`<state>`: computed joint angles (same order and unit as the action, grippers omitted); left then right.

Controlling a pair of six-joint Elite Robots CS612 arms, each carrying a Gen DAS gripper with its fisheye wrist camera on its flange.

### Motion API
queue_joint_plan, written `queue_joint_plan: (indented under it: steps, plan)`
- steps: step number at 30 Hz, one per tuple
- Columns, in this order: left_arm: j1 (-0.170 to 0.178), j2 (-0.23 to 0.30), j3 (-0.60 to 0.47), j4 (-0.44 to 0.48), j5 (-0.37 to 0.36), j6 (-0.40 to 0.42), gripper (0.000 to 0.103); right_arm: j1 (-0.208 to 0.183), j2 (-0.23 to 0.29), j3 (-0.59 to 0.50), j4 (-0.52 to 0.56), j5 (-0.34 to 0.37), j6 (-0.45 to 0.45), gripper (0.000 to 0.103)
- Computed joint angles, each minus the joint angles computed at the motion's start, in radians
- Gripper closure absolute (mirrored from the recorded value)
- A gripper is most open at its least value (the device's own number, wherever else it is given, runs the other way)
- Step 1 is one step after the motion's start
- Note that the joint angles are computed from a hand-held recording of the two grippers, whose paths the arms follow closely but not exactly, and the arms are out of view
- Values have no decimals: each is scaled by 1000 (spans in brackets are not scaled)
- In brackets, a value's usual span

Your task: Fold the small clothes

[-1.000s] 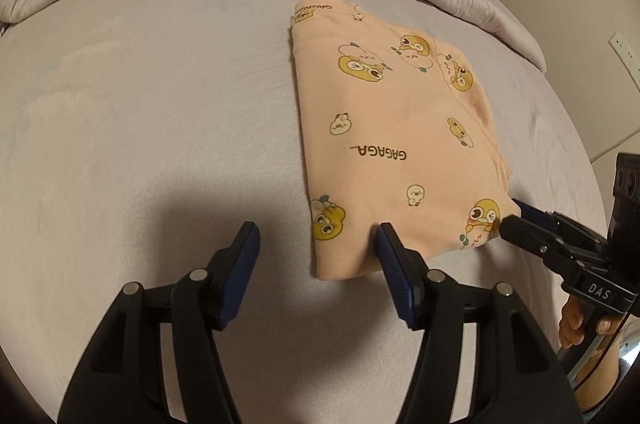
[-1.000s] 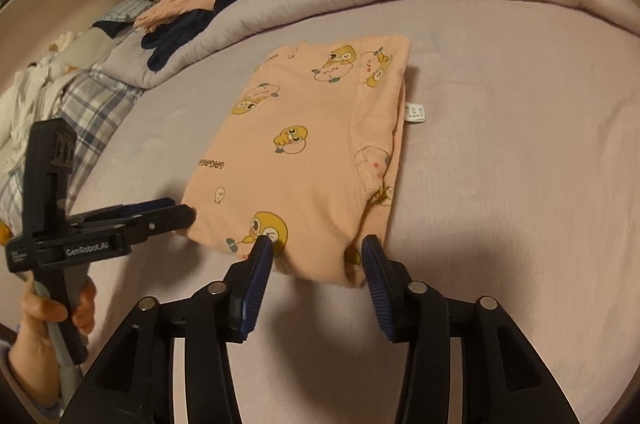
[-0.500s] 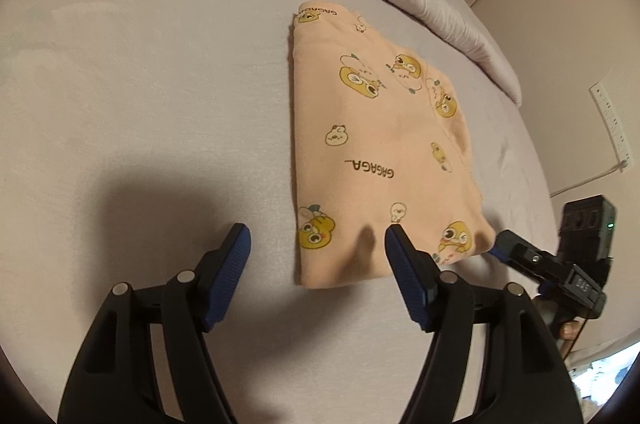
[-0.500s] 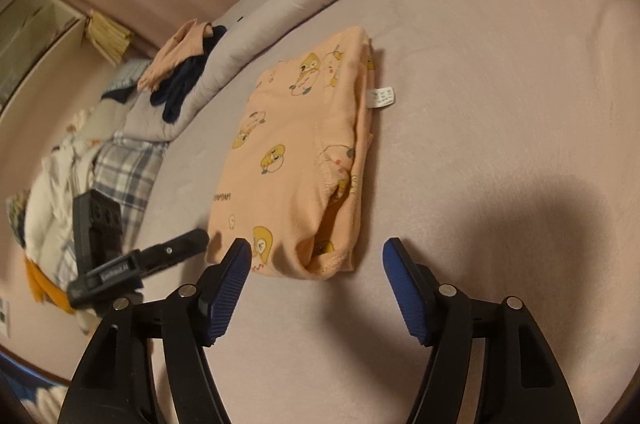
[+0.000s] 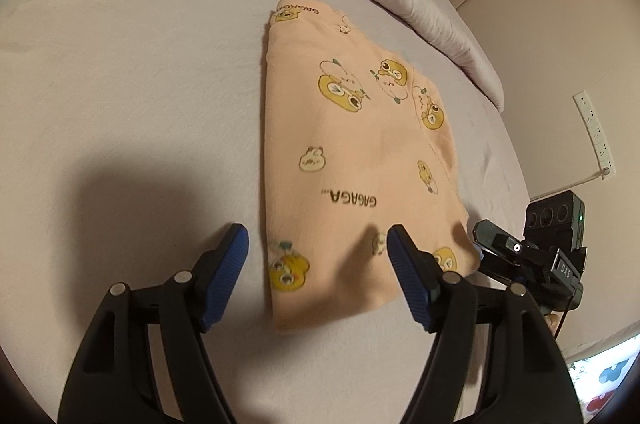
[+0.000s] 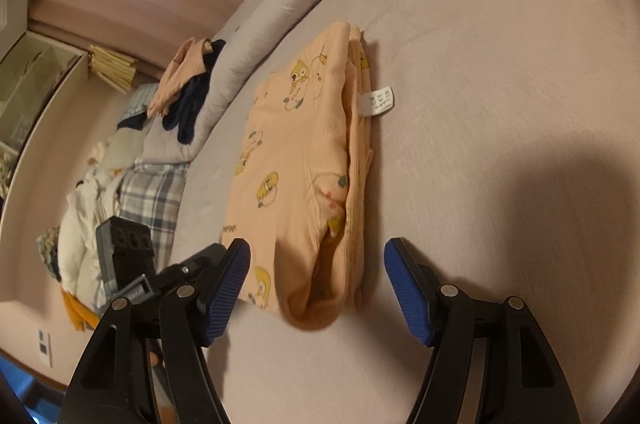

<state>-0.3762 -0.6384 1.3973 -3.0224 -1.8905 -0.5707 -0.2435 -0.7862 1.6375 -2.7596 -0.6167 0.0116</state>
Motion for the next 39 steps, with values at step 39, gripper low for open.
queue_joint_plan:
  steps: [39]
  plan:
    - [1,71,-154,91,1,71,24,49,61,-143,81,-57,-96,33]
